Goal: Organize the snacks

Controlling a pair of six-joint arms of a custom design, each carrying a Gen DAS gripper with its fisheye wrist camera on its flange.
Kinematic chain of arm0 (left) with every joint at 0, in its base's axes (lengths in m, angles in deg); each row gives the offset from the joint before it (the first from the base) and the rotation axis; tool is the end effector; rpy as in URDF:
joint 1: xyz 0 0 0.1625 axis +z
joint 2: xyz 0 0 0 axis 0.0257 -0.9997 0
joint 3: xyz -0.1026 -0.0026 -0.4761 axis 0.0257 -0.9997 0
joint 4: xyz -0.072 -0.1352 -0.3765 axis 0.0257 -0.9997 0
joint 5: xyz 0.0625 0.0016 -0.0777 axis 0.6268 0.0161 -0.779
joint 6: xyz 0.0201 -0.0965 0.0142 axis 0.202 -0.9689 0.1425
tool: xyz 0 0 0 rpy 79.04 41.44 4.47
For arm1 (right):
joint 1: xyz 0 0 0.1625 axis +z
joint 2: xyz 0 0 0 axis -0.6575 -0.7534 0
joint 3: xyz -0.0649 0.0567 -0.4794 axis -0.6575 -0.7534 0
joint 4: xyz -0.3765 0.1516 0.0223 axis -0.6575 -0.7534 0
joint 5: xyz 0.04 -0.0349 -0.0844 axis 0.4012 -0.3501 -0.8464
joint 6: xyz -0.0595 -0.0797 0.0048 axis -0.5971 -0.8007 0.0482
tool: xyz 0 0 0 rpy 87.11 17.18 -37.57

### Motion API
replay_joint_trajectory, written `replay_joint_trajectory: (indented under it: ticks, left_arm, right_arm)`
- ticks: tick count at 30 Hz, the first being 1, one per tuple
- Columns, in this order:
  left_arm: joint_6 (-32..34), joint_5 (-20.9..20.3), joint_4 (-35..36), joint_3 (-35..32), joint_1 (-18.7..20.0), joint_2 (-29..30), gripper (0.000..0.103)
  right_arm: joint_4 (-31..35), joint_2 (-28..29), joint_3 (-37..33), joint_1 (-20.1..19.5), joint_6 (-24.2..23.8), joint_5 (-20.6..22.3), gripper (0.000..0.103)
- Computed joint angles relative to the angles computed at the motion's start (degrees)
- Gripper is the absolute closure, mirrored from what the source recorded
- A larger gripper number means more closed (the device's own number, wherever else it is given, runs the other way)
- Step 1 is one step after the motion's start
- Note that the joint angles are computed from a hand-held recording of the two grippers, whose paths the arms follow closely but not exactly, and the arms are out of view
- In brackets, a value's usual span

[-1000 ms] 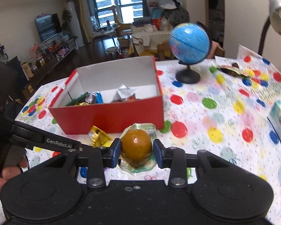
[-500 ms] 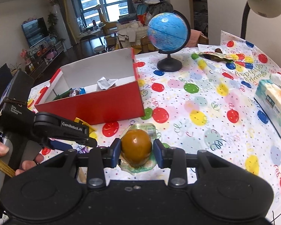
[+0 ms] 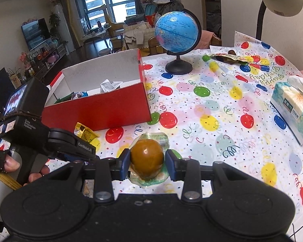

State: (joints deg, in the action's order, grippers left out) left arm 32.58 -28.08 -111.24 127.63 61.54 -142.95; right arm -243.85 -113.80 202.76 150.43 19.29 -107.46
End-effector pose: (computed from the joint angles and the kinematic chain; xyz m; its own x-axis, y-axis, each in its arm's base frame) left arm -0.0297 -0.5171 0.1916 -0.7219 -0.4362 -0.5373 -0.1163 0.8418 -0.5272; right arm 0.2771 -0.5033 0.0285 -0.6750 -0.4911 0.5507 -0.7107 0.6334 -0.3063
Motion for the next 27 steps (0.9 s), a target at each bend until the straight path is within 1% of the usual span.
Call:
replay_joint_trajectory:
  ticks: [3,8,12,15,22,27]
  left_arm:
    - [0.99,0.12,-0.74,0.08,0.16,-0.01,0.083]
    - [2.33,0.60,-2.93,1.28,-0.55,-1.41,0.084]
    - [2.37,1.21,-2.65,2.07,-2.28,-3.90,0.084]
    - [2.62,2.61,-2.08,2.44,-4.31,-6.10,0.084]
    - [7.34,7.67,-6.36,3.86,-9.69,-9.63,0.084]
    - [10.85,10.30,-8.01,3.11,-10.88,-10.98,0.084]
  right_arm:
    - [0.26,0.34,-0.34,0.12,-0.17,-0.29,0.067]
    - [0.54,0.54,-0.74,0.34,-0.06,-0.43,0.067]
    - [0.49,0.18,-0.99,0.48,0.08,0.35,0.067]
    - [0.27,-0.17,-1.46,0.68,-0.41,1.19,0.067]
    - [1.40,-0.87,-3.95,1.56,-1.55,3.59,0.067]
    - [3.99,-0.40,-7.16,2.63,-2.39,5.06,0.067]
